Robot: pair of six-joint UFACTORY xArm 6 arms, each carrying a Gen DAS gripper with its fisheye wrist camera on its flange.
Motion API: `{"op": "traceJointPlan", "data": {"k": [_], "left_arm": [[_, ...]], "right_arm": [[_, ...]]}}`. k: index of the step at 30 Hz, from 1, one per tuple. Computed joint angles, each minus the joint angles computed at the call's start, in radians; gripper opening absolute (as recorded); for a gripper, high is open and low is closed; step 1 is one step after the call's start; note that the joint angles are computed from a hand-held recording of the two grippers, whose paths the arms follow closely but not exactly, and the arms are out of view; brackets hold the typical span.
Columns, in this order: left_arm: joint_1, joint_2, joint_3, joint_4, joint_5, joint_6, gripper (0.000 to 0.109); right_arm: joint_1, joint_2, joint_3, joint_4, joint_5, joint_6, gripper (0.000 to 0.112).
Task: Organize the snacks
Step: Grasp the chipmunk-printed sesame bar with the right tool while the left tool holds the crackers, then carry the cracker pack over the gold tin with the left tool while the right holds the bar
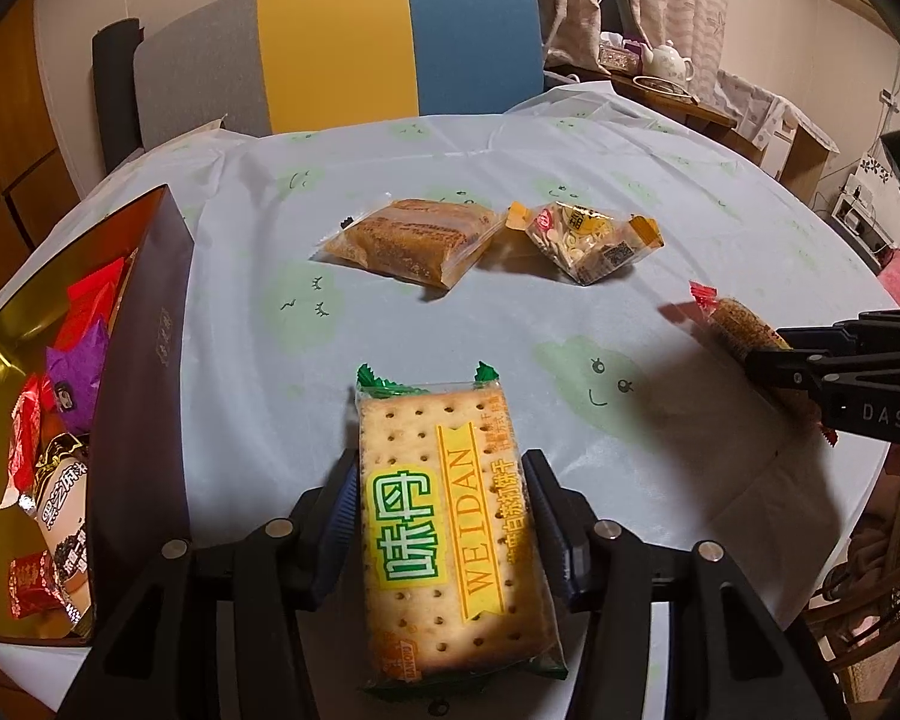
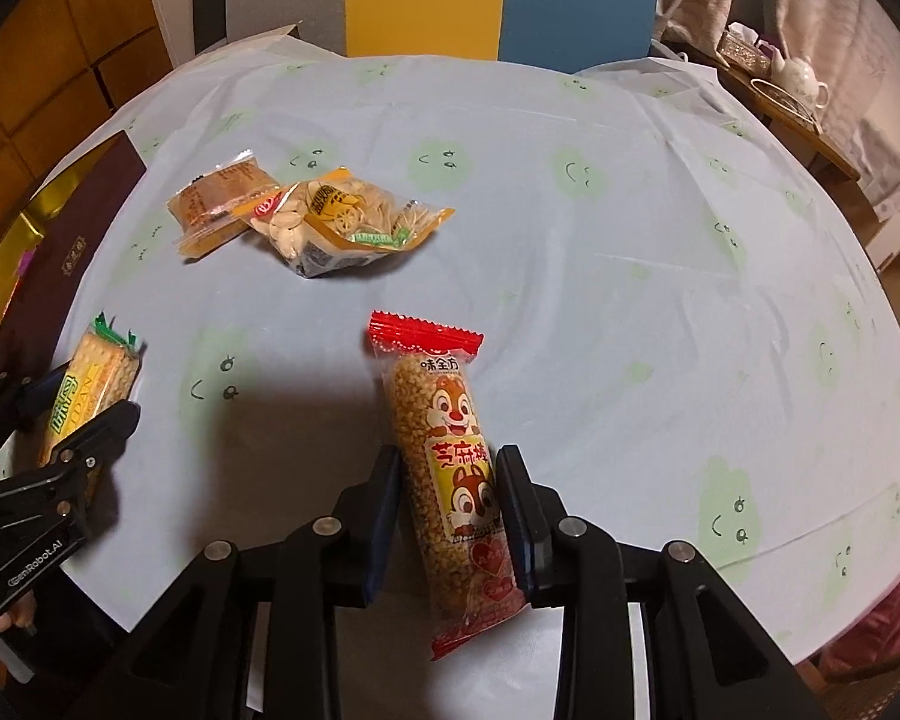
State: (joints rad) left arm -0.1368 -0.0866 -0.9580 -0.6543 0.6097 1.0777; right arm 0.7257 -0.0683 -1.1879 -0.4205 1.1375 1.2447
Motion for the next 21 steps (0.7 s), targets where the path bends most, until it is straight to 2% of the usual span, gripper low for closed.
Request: {"op": "traceJointPlan", "data": {"k": [6,10,21], "left_arm": [[0.019,0.002,-0.025,0.000,0.056,-0.014,0.048],[0.034,-0.026,-0.032,-0.030,0.097,0.008,0.048],[0.094,-0.096,-0.081,-0.107,0.157,0.024,0.048]], "right_arm": [[-0.007,-0.012,0.027,0.013,-0.031,0.003,0.033],[-0.003,-0.041,0.074,-0.003,-0.072,0.059,0.033],[0.021,-0.045,0.087,-0.056,-0.068,0.121,0.034]]}}
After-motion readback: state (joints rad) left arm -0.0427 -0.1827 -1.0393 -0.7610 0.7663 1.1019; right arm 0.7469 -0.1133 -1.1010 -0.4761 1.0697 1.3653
